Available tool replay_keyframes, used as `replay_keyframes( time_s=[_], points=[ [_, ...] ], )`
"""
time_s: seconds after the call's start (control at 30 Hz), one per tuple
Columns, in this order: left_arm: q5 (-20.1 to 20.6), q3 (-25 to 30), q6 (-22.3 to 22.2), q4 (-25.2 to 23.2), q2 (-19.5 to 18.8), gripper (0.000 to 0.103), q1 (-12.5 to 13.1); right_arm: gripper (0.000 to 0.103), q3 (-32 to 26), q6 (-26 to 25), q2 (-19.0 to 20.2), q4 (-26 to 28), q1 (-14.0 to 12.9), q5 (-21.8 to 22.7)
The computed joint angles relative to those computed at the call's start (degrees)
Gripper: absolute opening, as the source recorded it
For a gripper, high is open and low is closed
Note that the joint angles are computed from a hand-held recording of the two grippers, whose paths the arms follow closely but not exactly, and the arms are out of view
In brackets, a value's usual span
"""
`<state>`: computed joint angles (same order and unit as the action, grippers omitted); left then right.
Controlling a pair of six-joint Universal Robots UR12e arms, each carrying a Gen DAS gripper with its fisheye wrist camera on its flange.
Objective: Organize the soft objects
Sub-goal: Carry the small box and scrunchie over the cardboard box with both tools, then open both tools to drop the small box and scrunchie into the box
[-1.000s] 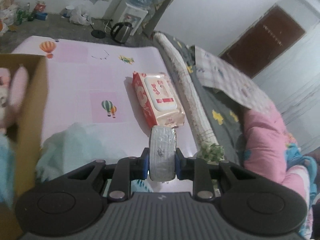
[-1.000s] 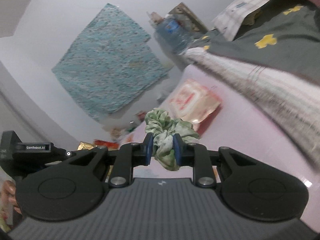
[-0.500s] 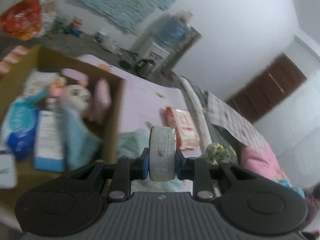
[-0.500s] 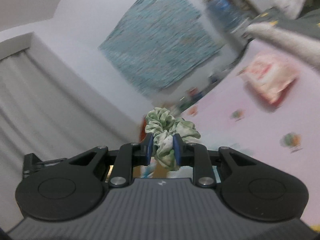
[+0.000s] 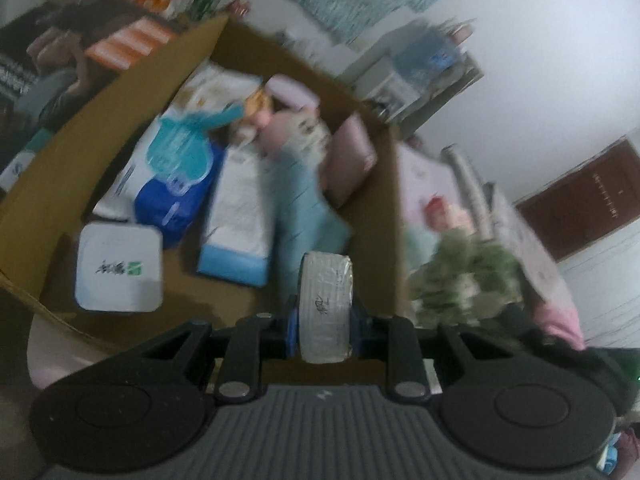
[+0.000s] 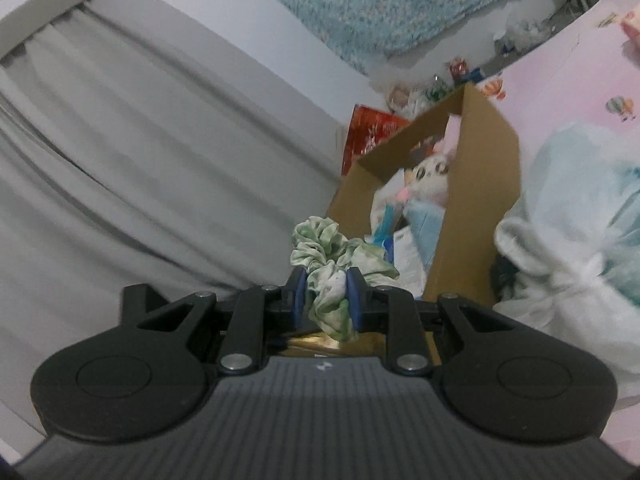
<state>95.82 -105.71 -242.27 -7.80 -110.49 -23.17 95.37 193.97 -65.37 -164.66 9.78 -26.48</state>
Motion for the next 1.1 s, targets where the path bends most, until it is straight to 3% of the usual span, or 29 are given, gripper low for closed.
replay_keyframes(
  time_s=[0.13, 0.23, 0.33, 0.43, 0.53, 0.67, 0.9, 1.1],
  points=[
    [-3.6, -0.5, 1.4, -2.5, -1.2, 0.026, 1.5, 0.021, -0.1, -1.4, -0.3, 2.8, 0.8, -0.9],
    [-1.9, 0.5, 4.8, -5.8, -1.5, 0.026, 1.4, 0.021, -0.1, -2.0, -0.6, 4.2, 1.1, -2.0],
    [-4.1, 0.6, 6.0, -7.1, -1.7, 0.026, 2.1, 0.021, -1.4, -3.5, 0.2, 6.5, 1.1, -2.7],
    [-2.8, 1.5, 8.1, -10.0, -1.7, 0.026, 1.7, 0.021, -2.4, -4.9, 0.5, 8.3, 1.7, -3.8],
    [-1.1, 1.9, 8.8, -11.3, -1.7, 0.034, 1.3, 0.021, -3.4, -5.7, 1.2, 9.0, 2.4, -4.9],
    [2.9, 1.8, 9.3, -11.8, -1.2, 0.045, 0.3, 0.022, -4.1, -7.3, 1.5, 9.9, 3.1, -6.9],
    [13.3, 1.2, 9.5, -11.2, 0.2, 0.046, -2.0, 0.022, -5.0, -10.9, 1.3, 11.7, 4.1, -9.7],
    [22.8, 0.1, 7.4, -9.1, 1.7, 0.051, -4.0, 0.023, -9.1, -25.9, 1.3, 22.0, 6.7, -17.5]
  ],
)
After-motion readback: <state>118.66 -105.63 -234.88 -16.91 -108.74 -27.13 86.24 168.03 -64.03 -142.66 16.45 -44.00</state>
